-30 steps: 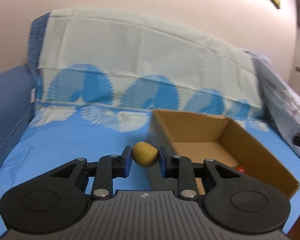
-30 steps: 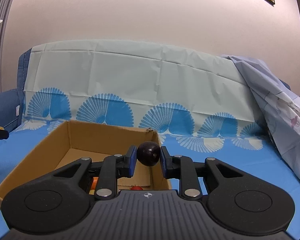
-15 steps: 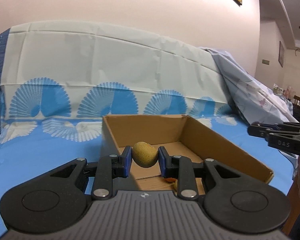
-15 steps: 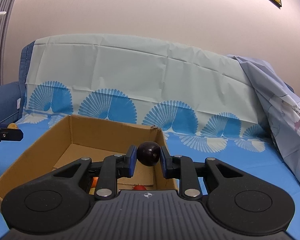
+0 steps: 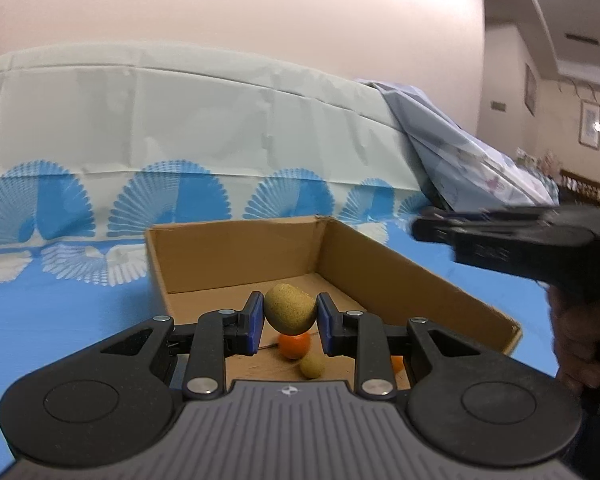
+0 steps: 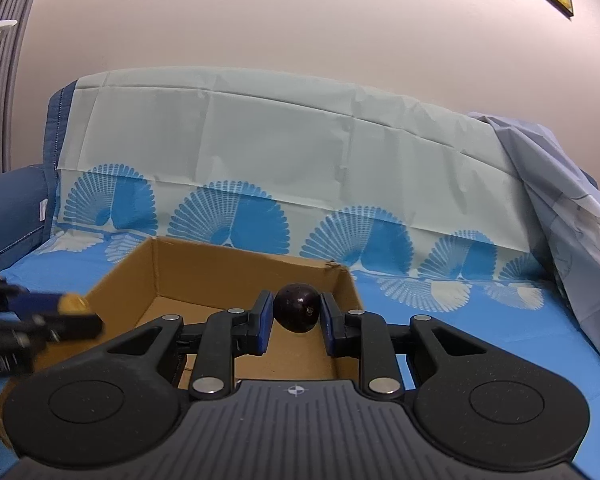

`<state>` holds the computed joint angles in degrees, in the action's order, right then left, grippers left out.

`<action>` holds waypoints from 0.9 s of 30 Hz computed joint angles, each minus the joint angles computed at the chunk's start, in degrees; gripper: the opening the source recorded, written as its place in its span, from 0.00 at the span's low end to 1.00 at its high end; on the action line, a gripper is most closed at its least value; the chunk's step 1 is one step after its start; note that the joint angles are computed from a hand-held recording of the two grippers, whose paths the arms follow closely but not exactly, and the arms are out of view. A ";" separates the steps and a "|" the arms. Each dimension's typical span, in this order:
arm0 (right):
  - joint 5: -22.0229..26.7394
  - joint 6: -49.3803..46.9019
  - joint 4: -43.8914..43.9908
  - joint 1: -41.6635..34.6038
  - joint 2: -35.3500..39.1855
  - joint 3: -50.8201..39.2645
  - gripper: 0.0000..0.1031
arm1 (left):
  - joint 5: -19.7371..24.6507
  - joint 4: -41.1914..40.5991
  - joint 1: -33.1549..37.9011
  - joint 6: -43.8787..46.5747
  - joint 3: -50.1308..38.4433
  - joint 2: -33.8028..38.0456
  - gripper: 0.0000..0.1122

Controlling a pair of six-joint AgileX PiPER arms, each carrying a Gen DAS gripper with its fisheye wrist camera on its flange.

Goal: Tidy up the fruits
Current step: 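Lift and carry the held plum and yellow-green fruit over the box, then open the right tool to drop the plum while the left tool releases its fruit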

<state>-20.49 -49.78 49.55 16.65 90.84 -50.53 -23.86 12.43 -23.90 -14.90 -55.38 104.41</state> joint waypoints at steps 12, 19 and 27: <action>-1.10 -8.11 9.37 3.13 5.39 -5.97 0.25 | 3.08 -0.65 -1.59 2.13 -3.30 2.99 0.28; -0.82 -9.24 10.47 3.29 6.36 -7.02 0.25 | 3.31 -0.52 -2.03 2.20 -3.97 3.33 0.28; -1.07 -8.86 10.34 3.14 6.23 -6.82 0.25 | 3.13 -0.16 -1.95 2.20 -3.94 3.30 0.28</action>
